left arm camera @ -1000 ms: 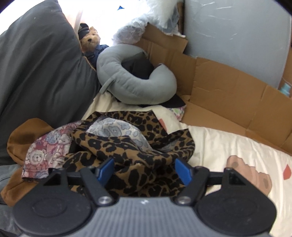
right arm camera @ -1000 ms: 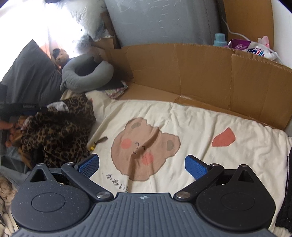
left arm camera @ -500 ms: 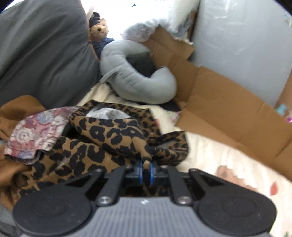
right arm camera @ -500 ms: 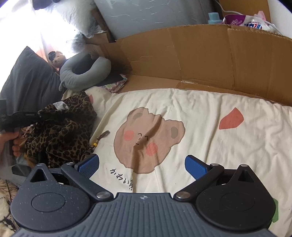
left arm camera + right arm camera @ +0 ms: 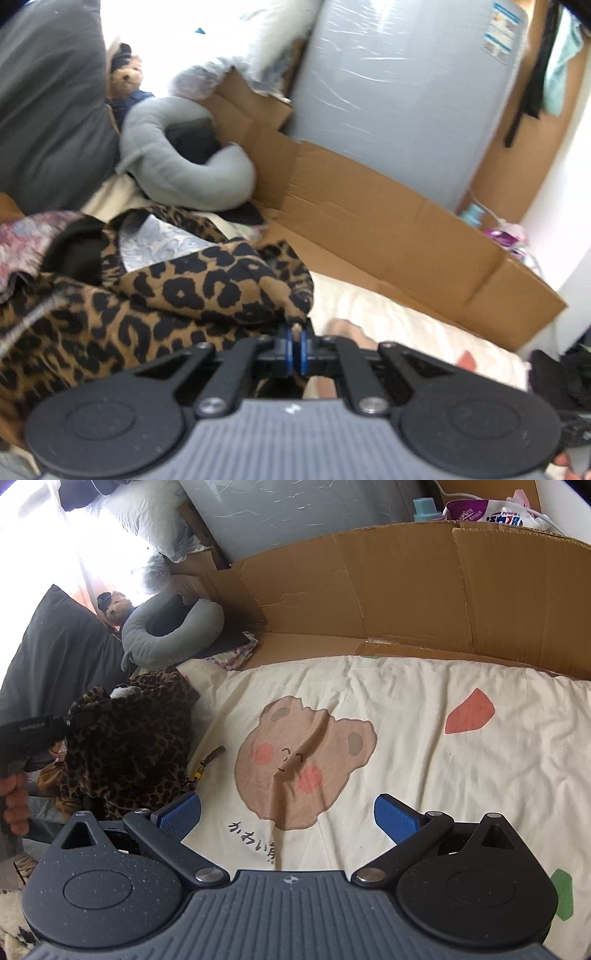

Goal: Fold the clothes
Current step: 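Grasp the leopard-print garment with the left gripper and lift it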

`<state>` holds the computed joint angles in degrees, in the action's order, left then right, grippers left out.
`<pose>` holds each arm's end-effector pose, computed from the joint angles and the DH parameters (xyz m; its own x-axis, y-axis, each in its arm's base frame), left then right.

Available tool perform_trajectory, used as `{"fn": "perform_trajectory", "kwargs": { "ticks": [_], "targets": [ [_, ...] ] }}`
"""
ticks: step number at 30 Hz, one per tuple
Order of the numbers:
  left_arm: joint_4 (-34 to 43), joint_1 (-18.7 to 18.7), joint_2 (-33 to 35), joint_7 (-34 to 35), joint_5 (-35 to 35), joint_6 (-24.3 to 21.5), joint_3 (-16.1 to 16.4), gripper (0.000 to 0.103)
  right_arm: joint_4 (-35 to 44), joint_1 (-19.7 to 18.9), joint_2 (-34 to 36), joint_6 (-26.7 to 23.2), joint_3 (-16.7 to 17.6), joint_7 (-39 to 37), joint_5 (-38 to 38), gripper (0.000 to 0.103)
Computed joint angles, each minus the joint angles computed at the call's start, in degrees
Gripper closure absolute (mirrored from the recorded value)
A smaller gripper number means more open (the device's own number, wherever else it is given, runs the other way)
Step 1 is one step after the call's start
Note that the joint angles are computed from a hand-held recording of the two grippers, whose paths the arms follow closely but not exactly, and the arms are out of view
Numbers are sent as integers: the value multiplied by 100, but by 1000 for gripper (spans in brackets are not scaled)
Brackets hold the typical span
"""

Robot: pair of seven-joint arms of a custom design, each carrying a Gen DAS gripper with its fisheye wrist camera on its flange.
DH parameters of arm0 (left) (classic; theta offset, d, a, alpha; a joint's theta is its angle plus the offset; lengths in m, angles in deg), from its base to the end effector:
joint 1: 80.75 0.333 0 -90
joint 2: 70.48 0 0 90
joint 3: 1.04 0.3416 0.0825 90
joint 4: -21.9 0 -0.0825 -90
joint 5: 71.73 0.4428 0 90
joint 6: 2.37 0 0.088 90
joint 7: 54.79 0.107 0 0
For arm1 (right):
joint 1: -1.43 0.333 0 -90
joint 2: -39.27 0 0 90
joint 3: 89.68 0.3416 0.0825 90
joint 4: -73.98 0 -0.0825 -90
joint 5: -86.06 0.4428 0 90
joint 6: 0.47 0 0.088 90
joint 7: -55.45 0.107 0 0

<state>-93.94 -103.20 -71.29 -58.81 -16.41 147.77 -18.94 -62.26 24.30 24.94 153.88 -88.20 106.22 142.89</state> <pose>0.4774 -0.4315 0.5167 0.0849 -0.9548 0.2847 -0.6274 -0.2732 -0.7292 0.5019 0.1973 0.4647 0.4216 -0.8012 -0.4246 -0.7951 -0.1016 -0.5979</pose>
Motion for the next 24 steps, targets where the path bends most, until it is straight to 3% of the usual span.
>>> {"fn": "perform_trajectory", "kwargs": {
  "ticks": [5, 9, 15, 24],
  "targets": [
    [-61, -122, 95, -547, 204, 401, -70, 99, -22, 20, -70, -142, -45, -83, 135, 1],
    [-146, -248, 184, -1413, 599, 617, -93, 99, -45, 30, -110, -208, -57, -142, 243, 1],
    [-170, -422, 406, -1469, 425, 984, -55, 99, -97, 21, -188, -431, -94, -144, 386, 1],
    [-18, -715, 791, -787, -174, 1514, 6, 99, -150, -14, -220, -1259, -148, -61, 719, 1]
  ]
}}
